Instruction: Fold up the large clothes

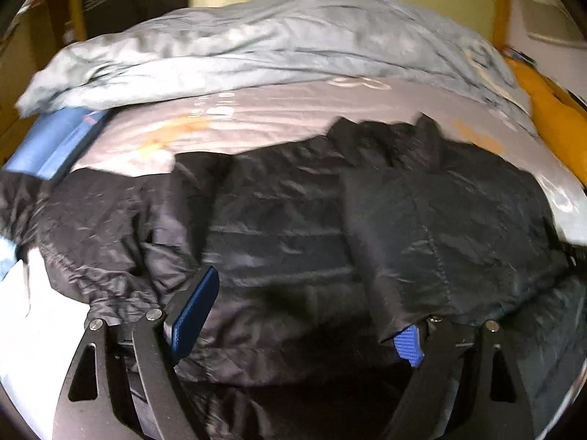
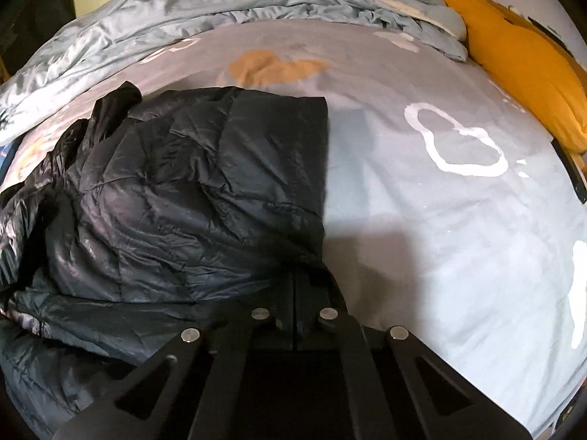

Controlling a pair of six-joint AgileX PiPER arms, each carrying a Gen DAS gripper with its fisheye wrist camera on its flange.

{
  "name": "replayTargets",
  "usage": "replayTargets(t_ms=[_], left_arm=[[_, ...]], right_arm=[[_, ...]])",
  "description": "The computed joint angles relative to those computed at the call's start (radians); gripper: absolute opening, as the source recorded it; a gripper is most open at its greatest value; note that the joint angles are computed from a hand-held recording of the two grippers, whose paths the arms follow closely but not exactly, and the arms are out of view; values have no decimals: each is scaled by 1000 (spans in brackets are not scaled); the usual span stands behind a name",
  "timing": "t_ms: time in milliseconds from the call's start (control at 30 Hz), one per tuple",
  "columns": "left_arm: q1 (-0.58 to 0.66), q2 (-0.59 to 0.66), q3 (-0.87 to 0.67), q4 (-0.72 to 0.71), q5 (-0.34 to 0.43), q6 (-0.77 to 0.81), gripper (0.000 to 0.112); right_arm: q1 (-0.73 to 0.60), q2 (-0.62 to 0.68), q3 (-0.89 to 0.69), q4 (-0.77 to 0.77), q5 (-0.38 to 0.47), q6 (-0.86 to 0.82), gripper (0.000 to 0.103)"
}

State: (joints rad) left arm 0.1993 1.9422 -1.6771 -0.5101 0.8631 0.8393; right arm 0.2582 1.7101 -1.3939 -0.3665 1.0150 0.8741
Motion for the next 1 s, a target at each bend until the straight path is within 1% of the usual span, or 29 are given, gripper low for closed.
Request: replayTargets(t_ms=[67, 100, 133, 200, 267, 367, 433, 467, 500, 533, 600, 667, 700, 767, 800, 833, 867, 900, 933, 1000], left_arm=[[20, -1, -6, -93, 133, 155, 88], [22, -17, 20, -125, 156, 220, 91], [19, -50, 67, -153, 139, 276, 93], [-13, -129, 182, -185, 31, 353, 96], [-43, -168, 236, -222, -28, 402, 96], [-72, -180, 255, -283, -31, 432, 96], [-94, -176, 254, -282, -23, 422, 95], [-108, -166, 244, -261, -11, 405, 93], [-118, -157, 235, -246, -3, 390, 88], [-130, -146, 227, -222, 3, 372, 86], [-166, -128, 222, -129, -21, 304, 86], [-190, -105, 220, -63, -47, 249, 86], [-193, -94, 215, -51, -53, 229, 85], [-188, -84, 215, -53, -75, 201, 66], [-179, -77, 205, -62, -69, 188, 38], [-163, -70, 196, -86, -54, 193, 19], [-142, -62, 181, -120, -30, 202, 15], [-121, -61, 171, -151, -21, 208, 12], [-104, -67, 170, -170, -32, 207, 9], [-79, -71, 153, -167, -67, 170, 6]], right_arm=[[6, -26, 14, -18, -1, 26, 1], [9, -45, 24, -24, -15, 39, 1], [12, -78, 46, -34, -42, 55, 1], [23, -135, 81, -47, -93, 84, 1], [28, -172, 98, -31, -134, 72, 1], [53, -218, 118, -6, -195, 53, 1], [67, -226, 120, 25, -216, 28, 1], [66, -220, 113, 55, -224, 2, 1], [68, -215, 110, 86, -230, -19, 1], [68, -214, 112, 109, -237, -34, 1], [58, -188, 105, 183, -251, -95, 1], [57, -155, 84, 233, -223, -143, 1], [62, -147, 83, 232, -215, -139, 1], [66, -118, 68, 245, -191, -150, 1], [65, -98, 55, 256, -170, -160, 1], [64, -88, 51, 255, -159, -159, 1], [65, -69, 40, 243, -135, -147, 1], [62, -54, 34, 231, -119, -138, 1], [58, -43, 30, 226, -109, -135, 1], [37, -30, 33, 249, -111, -140, 1]])
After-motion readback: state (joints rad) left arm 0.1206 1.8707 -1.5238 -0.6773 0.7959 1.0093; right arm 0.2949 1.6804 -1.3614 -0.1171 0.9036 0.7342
